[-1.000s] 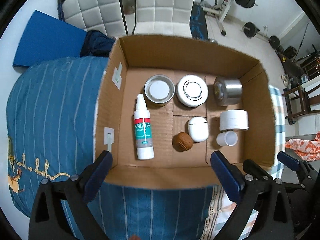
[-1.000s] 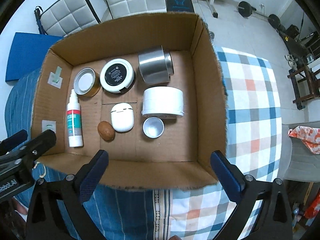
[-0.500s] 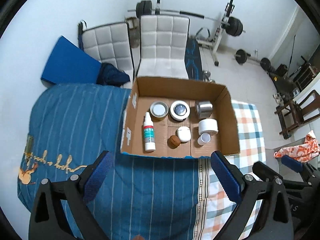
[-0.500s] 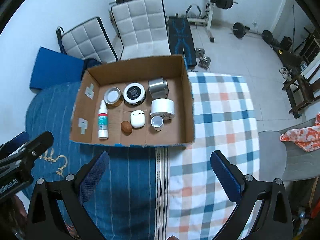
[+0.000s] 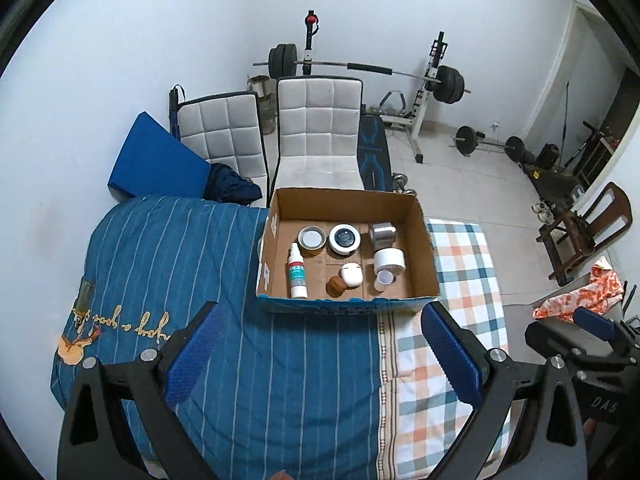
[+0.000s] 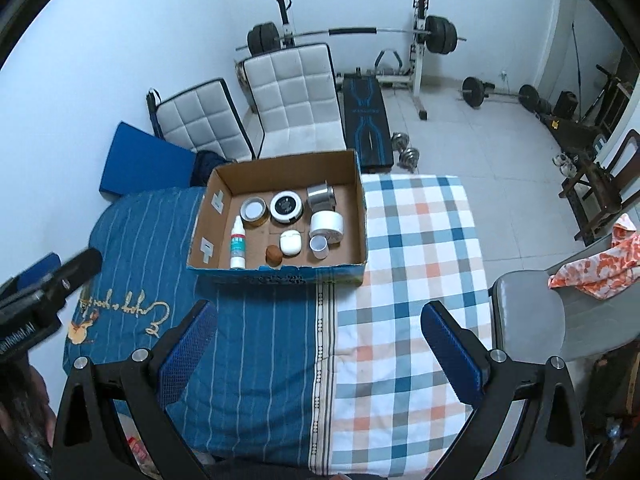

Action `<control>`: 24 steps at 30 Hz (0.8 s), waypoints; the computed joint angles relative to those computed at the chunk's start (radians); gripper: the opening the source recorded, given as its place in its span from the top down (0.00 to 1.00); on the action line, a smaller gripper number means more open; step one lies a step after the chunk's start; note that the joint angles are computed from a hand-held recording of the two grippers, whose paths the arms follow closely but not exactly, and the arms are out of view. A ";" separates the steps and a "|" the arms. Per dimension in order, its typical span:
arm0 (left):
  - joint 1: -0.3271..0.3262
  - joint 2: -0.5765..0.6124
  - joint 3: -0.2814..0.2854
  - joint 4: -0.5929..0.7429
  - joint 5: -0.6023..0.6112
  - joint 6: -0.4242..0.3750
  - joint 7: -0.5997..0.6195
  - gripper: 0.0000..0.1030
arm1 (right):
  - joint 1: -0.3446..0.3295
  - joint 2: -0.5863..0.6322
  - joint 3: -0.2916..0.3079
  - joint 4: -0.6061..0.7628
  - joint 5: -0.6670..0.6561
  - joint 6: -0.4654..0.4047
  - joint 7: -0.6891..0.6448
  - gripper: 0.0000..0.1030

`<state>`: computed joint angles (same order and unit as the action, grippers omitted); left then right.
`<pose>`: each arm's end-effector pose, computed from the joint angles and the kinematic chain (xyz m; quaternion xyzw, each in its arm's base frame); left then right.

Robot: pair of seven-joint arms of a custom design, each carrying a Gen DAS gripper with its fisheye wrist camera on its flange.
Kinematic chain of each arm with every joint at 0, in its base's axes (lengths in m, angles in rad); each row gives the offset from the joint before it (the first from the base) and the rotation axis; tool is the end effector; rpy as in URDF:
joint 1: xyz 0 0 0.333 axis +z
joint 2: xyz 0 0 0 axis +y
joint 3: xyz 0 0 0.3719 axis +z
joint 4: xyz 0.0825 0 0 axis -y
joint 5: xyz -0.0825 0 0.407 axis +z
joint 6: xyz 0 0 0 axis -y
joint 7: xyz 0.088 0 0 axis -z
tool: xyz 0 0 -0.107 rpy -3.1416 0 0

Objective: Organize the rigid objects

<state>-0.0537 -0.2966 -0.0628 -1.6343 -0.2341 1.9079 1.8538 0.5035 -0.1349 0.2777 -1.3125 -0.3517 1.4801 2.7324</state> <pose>0.4727 -0.0803 0.8457 -0.5314 0.7925 -0.2624 0.1438 0.3639 0.3317 0.8739 -0.5110 0.8259 -0.1577 0.1786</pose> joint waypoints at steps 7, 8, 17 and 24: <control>0.001 -0.042 0.006 -0.009 0.011 0.010 0.006 0.02 | 0.027 0.018 0.039 0.096 -0.094 -0.094 0.015 0.00; 0.001 -0.046 0.006 -0.011 0.014 0.013 0.006 0.02 | 0.031 0.020 0.042 0.105 -0.107 -0.104 0.018 0.00; -0.003 -0.062 0.007 -0.023 0.028 0.020 -0.003 0.02 | 0.049 0.021 0.040 0.122 -0.135 -0.120 0.021 0.00; -0.006 -0.072 0.008 -0.036 0.033 0.034 0.001 0.02 | 0.061 0.036 0.043 0.146 -0.163 -0.131 0.013 0.00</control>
<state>-0.0596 -0.3682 -0.0551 -1.6698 -0.2012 1.9420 1.8552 0.5644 -0.0986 0.3203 -1.1662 -0.5149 1.3487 2.7454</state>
